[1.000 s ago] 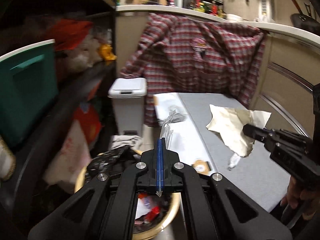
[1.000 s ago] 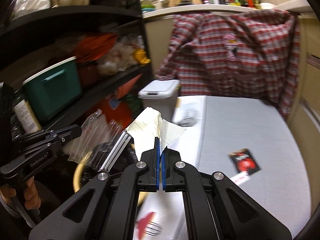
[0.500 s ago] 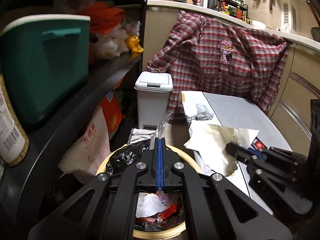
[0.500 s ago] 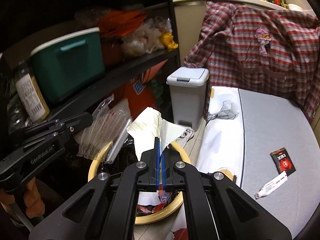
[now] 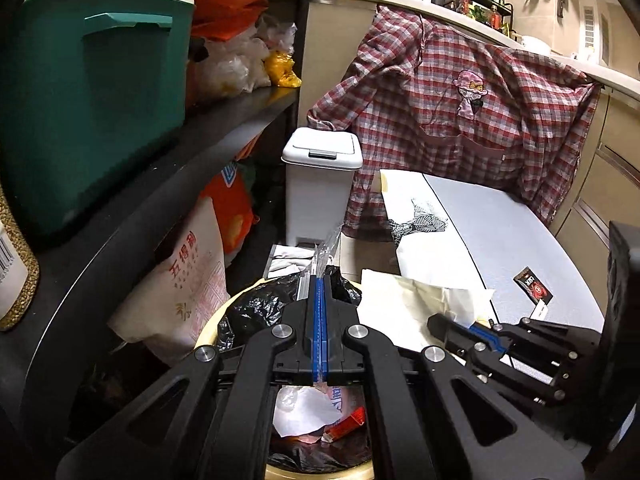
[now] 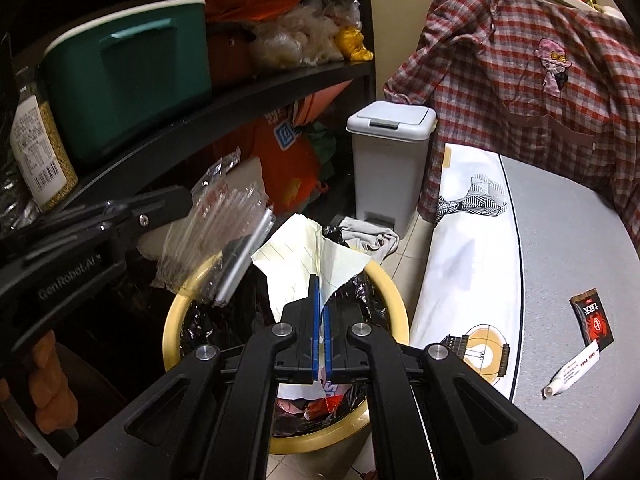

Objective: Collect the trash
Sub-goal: 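Carry the plastic wrapper and beige napkin over the black-lined bin, then open both tools to drop the wrapper and napkin into the bin, then move both tools back over the table toward the black-red sachet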

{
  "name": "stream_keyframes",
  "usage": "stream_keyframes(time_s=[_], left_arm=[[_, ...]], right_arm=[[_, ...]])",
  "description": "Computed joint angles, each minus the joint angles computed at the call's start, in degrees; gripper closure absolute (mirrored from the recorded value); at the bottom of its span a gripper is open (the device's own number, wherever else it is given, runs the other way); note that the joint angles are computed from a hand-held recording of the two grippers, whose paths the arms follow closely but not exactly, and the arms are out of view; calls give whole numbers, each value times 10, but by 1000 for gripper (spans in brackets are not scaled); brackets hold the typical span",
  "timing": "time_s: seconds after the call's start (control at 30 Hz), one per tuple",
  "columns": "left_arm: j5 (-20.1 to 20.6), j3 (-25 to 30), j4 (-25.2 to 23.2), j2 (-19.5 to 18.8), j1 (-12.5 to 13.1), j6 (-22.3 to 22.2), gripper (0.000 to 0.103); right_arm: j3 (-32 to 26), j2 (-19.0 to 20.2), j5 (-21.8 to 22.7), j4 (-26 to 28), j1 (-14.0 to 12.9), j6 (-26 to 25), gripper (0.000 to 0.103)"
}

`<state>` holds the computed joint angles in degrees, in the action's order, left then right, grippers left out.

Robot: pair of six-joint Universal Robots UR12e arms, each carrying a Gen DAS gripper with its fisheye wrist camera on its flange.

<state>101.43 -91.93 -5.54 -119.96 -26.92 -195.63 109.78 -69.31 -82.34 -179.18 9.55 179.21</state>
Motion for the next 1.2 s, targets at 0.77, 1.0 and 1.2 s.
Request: stream_keyframes(time_s=[0.77, 1.0, 1.2], left_arm=[[85, 9, -30, -4, -12, -29, 14], [106, 11, -26, -2, -20, -17, 14], [124, 15, -21, -3, -31, 0, 13]], right_arm=[[5, -2, -20, -7, 1, 22, 46], [12, -9, -29, -15, -2, 40, 35], [25, -26, -23, -13, -12, 49, 22]])
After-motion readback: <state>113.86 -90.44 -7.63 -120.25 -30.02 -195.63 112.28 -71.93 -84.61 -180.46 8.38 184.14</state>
